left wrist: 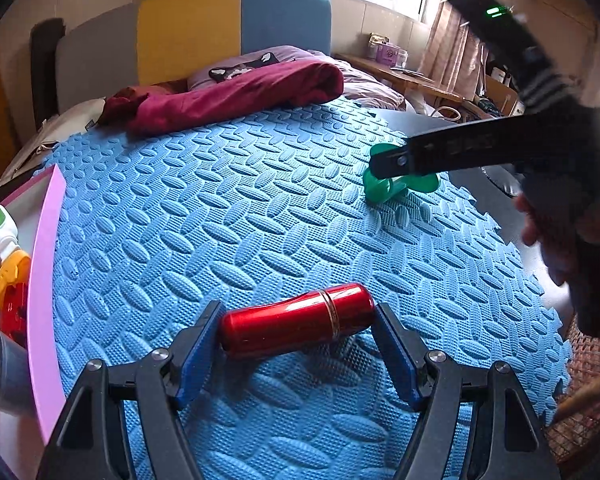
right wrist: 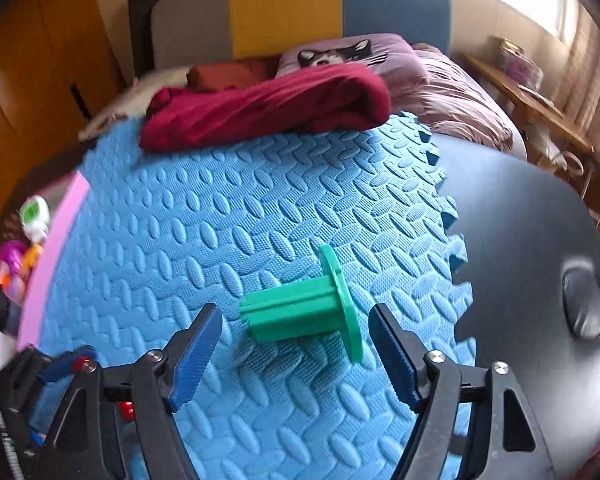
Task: Organize rigid objects
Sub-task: 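Grasp the green spool with the right tool while the left tool holds the cylinder, then carry the red cylinder into the tray and open the left tool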
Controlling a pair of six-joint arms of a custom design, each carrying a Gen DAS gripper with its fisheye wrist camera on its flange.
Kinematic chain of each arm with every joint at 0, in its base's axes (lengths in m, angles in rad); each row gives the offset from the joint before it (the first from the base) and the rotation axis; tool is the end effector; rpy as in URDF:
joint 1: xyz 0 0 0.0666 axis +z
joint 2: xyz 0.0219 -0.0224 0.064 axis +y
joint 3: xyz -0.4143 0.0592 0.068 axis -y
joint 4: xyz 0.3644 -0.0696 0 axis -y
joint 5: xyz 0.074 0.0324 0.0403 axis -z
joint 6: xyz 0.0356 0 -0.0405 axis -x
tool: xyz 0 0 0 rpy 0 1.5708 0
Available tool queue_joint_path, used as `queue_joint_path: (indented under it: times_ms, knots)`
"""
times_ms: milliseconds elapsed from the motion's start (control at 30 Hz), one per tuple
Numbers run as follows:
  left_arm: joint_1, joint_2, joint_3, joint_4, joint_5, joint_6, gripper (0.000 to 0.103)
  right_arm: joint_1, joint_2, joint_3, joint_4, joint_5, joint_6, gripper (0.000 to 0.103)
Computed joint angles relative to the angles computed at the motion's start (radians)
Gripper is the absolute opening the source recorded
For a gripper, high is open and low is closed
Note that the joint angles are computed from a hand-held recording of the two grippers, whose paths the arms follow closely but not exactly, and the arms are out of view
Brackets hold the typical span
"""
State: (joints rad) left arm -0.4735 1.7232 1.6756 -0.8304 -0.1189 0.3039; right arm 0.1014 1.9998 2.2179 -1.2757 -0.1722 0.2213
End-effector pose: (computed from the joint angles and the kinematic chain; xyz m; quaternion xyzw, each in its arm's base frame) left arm 0.5230 -0.2637 0.4282 0.0594 0.9373 -0.0767 0.3348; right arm 0.6612 0.0730 0.4628 -0.1764 0.9477 0.0679 0.2574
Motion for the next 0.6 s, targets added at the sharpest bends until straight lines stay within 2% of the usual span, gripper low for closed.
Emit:
queue_joint_path:
  times_ms: [67, 100, 167, 267, 367, 467, 600]
  knots:
    - [0.000, 0.000, 0.000, 0.001, 0.000, 0.003, 0.075, 0.002, 0.026, 0.024, -0.016, 0.012, -0.001, 0.076]
    - [0.000, -0.002, -0.002, 0.002, 0.001, 0.004, 0.074, 0.000, 0.025, 0.010, 0.005, 0.008, -0.019, 0.061]
    - [0.001, -0.003, -0.003, 0.003, 0.002, 0.005, 0.074, -0.004, 0.009, -0.039, 0.068, -0.015, -0.045, 0.061]
    - [-0.002, -0.002, -0.001, 0.000, -0.007, 0.004, 0.075, 0.003, -0.009, -0.074, 0.104, -0.003, -0.020, 0.060]
    - [-0.004, -0.001, 0.000, -0.001, -0.009, 0.008, 0.075, 0.000, -0.004, -0.067, 0.106, -0.017, -0.036, 0.061]
    - [-0.004, 0.002, 0.003, -0.004, -0.011, 0.010, 0.075, -0.010, 0.023, -0.027, 0.067, -0.055, -0.068, 0.062]
    - [-0.006, 0.003, 0.004, -0.005, -0.016, 0.010, 0.075, -0.005, 0.019, -0.042, 0.089, -0.038, -0.070, 0.061]
